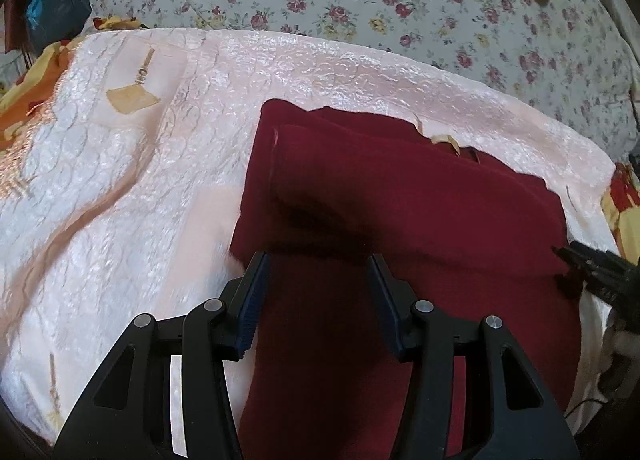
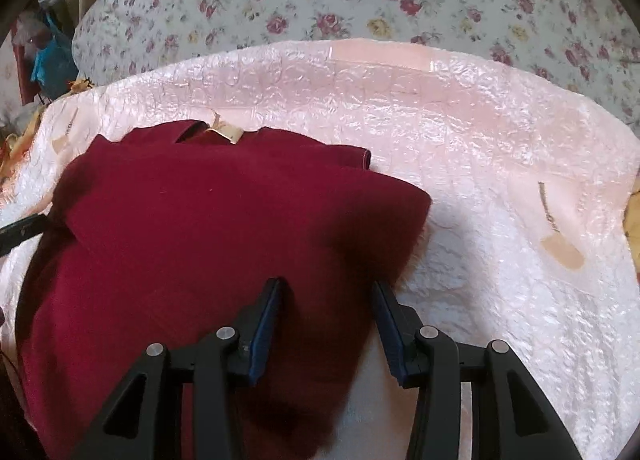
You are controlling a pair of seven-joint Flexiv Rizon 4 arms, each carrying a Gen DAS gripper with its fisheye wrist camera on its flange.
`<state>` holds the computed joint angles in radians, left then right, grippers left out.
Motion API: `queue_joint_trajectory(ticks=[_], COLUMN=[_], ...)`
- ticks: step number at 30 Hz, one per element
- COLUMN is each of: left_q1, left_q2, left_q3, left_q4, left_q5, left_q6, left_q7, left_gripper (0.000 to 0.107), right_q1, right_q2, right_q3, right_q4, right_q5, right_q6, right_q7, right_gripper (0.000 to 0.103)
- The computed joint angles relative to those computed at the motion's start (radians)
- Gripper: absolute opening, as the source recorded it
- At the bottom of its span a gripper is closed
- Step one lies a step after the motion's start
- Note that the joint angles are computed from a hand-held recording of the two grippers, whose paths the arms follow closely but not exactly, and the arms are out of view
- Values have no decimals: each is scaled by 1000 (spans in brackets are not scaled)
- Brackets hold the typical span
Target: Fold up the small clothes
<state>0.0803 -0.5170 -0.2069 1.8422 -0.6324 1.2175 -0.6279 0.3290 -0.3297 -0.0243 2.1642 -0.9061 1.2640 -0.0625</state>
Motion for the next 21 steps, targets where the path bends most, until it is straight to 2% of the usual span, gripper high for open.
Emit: queue_joint_trajectory(ticks=[4, 12, 18, 21], left_q1=[17, 31, 23, 12], left_q2=[40, 119, 169, 185], left_q3=[-3, 0, 17, 32], left_q4=[63, 182, 245, 266], left_q5=[-19, -100, -173, -201], left_q6=[9, 35, 40, 42], left_q7=[31, 126, 206, 233], left_gripper=[50, 50, 50, 50], right_q1=[-1, 16, 55, 74], right_q2=[79, 154, 171, 157], right_q3=[28, 112, 139, 121], right_q4=[64, 156, 215, 228], right_q5=[-9, 64, 61, 25], right_q6=[29, 84, 149, 197], right_q7=[24, 40, 107, 145], right_gripper=[45, 47, 48, 48])
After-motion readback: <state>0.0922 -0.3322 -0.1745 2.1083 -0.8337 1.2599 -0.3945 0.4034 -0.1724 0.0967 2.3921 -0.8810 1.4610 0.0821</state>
